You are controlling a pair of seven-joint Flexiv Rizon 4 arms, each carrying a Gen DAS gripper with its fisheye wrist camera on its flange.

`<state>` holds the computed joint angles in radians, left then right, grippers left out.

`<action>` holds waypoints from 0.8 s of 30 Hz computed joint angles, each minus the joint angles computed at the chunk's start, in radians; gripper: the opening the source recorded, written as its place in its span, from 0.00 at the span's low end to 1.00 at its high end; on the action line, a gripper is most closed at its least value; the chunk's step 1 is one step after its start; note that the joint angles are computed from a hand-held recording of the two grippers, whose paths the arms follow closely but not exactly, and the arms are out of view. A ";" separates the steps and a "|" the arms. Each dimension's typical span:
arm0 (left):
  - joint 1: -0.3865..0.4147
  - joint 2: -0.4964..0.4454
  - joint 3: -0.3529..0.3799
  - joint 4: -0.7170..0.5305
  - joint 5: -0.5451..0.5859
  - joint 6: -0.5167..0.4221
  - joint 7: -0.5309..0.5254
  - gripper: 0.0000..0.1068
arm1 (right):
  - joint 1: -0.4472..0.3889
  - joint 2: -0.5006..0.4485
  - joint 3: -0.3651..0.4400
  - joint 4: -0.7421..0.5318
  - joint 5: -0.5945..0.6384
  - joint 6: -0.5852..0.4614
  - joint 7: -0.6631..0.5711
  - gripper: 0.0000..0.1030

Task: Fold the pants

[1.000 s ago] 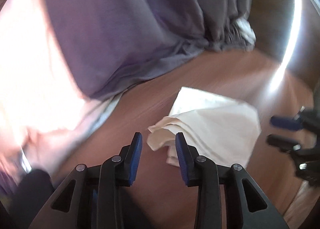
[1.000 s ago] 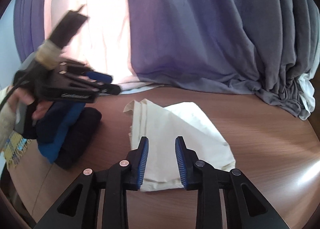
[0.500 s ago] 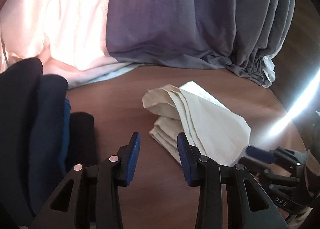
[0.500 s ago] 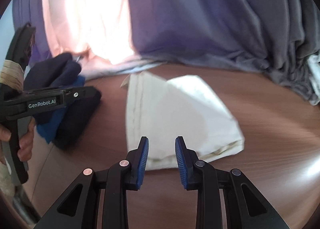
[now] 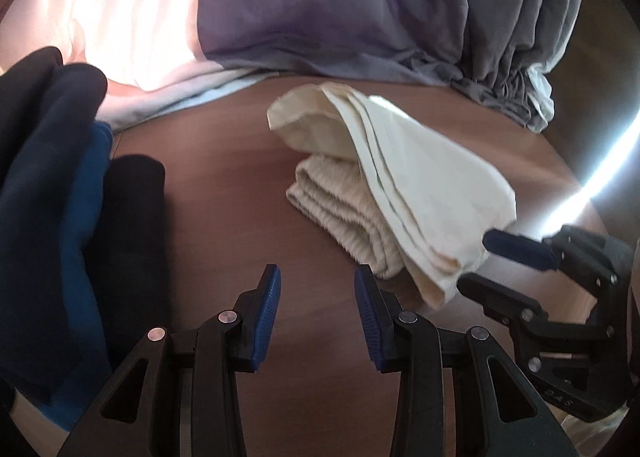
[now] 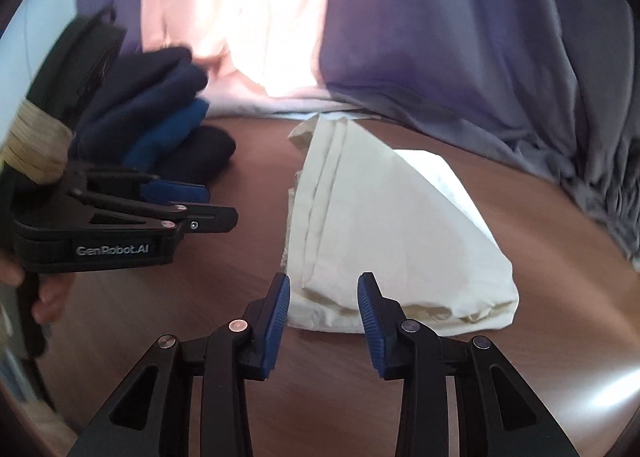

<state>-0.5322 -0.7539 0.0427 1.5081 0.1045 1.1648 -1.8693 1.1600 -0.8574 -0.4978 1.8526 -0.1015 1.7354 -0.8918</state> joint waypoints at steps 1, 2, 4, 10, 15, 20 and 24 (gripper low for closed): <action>0.000 0.001 -0.002 0.008 -0.002 0.002 -0.004 0.35 | 0.001 -0.003 -0.002 -0.002 -0.007 -0.005 -0.007 0.35; 0.003 0.002 -0.006 0.015 -0.005 0.002 -0.004 0.35 | 0.001 -0.005 -0.004 -0.002 -0.014 -0.010 -0.013 0.35; 0.006 0.004 -0.013 0.031 -0.014 0.005 -0.009 0.35 | 0.012 -0.017 -0.023 -0.004 -0.031 -0.026 -0.024 0.35; 0.016 0.010 -0.028 0.062 -0.036 0.014 -0.005 0.35 | 0.035 -0.042 -0.069 -0.010 -0.060 -0.041 -0.044 0.33; 0.002 0.011 -0.009 0.061 -0.030 0.015 -0.023 0.35 | -0.013 -0.027 -0.015 -0.020 -0.103 -0.058 -0.067 0.06; -0.006 0.011 0.008 0.060 -0.025 0.021 -0.062 0.35 | 0.007 0.012 -0.022 0.035 -0.088 0.028 -0.128 0.05; -0.021 0.004 0.030 0.041 -0.006 0.005 -0.096 0.35 | -0.052 0.045 0.076 0.042 -0.085 0.013 -0.202 0.05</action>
